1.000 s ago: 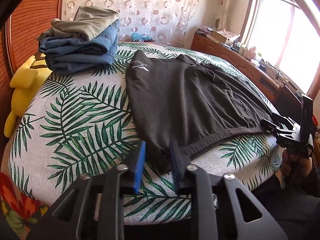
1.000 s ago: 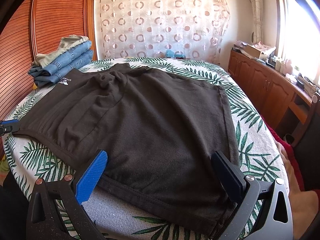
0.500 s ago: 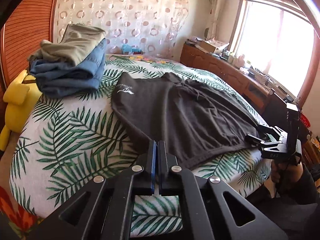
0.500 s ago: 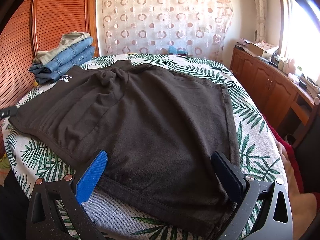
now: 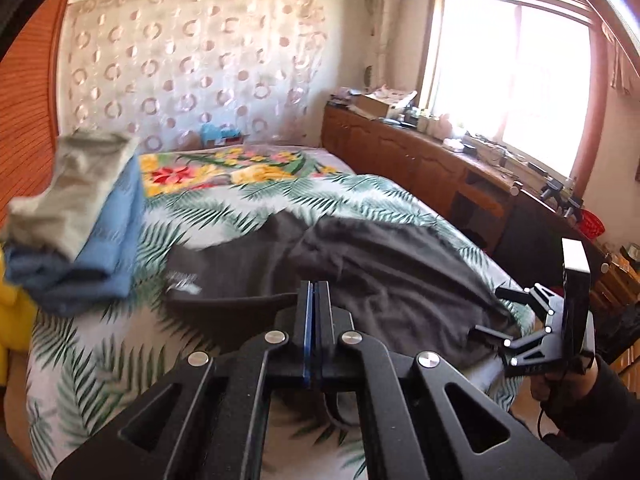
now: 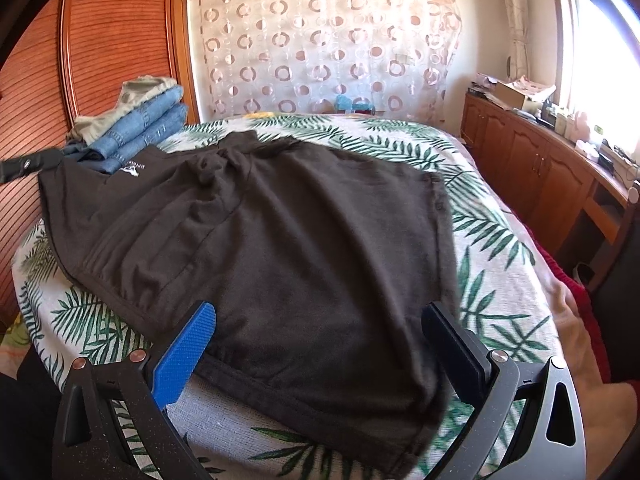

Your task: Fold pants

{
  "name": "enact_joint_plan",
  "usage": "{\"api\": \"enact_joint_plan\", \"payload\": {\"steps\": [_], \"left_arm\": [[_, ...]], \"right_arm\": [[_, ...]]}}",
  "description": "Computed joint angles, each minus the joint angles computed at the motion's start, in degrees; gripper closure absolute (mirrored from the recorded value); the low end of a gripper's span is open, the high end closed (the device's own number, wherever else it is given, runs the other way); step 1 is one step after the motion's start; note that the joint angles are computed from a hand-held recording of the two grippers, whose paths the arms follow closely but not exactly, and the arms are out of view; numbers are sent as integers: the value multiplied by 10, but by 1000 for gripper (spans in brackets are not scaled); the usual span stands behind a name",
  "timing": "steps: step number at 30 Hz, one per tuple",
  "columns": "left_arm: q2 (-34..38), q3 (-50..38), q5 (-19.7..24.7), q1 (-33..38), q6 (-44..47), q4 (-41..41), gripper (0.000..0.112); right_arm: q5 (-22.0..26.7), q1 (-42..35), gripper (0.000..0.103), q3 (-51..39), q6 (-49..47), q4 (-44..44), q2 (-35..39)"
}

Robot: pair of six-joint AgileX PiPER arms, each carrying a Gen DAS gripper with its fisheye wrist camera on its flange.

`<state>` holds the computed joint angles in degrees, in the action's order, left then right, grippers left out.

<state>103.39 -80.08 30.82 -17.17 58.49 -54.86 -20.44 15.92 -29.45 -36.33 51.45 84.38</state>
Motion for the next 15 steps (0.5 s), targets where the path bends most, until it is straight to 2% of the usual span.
{"api": "enact_joint_plan", "payload": {"steps": [12,15], "left_arm": [[63,-151,34,-91,-109,102,111],[68,-165,24,-111,-133,133,111]], "right_arm": [[-4,-36,1,22,98,-101,-9],[-7,-41,1,24,116,-118,-10]]}}
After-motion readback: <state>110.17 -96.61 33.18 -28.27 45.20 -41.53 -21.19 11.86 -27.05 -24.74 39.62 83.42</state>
